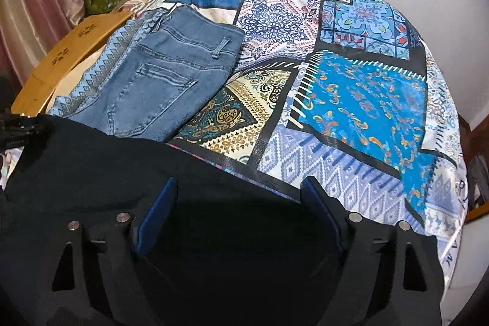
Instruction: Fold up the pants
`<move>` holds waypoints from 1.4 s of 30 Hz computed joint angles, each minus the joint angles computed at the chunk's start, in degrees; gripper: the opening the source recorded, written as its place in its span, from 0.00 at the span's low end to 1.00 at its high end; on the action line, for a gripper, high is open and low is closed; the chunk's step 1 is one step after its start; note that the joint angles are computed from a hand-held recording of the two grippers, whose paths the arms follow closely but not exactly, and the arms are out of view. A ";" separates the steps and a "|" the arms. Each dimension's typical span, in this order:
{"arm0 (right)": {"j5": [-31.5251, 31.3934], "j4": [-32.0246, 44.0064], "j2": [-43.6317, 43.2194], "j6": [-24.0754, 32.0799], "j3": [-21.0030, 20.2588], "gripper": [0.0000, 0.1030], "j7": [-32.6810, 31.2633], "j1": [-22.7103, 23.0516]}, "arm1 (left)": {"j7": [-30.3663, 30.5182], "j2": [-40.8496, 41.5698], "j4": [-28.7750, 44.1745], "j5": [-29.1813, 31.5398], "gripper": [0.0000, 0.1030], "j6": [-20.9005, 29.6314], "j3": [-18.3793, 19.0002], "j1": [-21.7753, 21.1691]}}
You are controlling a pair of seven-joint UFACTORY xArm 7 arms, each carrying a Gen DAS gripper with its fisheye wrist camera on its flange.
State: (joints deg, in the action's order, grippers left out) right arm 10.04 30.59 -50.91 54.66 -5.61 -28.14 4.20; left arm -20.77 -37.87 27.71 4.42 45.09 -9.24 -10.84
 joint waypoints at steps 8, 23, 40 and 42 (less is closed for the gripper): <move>2.00 -1.54 -3.23 1.95 -0.67 0.41 -0.20 0.42 | -2.38 -3.36 -0.43 1.89 0.10 1.21 -2.18 -0.29; 0.43 2.50 -8.34 1.51 -0.46 0.06 4.06 -1.17 | -3.93 -6.26 10.41 7.30 0.07 4.70 -4.73 2.20; -1.58 5.09 -29.02 17.97 -0.90 0.06 8.49 -1.41 | -2.52 -26.95 8.93 4.59 0.06 15.82 -7.08 -0.68; -1.65 5.10 -31.83 20.74 -0.70 0.06 9.48 -1.61 | -2.02 -30.96 7.85 4.21 0.06 18.59 -7.90 -1.49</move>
State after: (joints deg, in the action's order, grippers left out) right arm 8.38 35.69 -82.74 75.40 -6.31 -18.67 2.59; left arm -22.78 -68.82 35.57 8.62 63.68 -17.13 -12.33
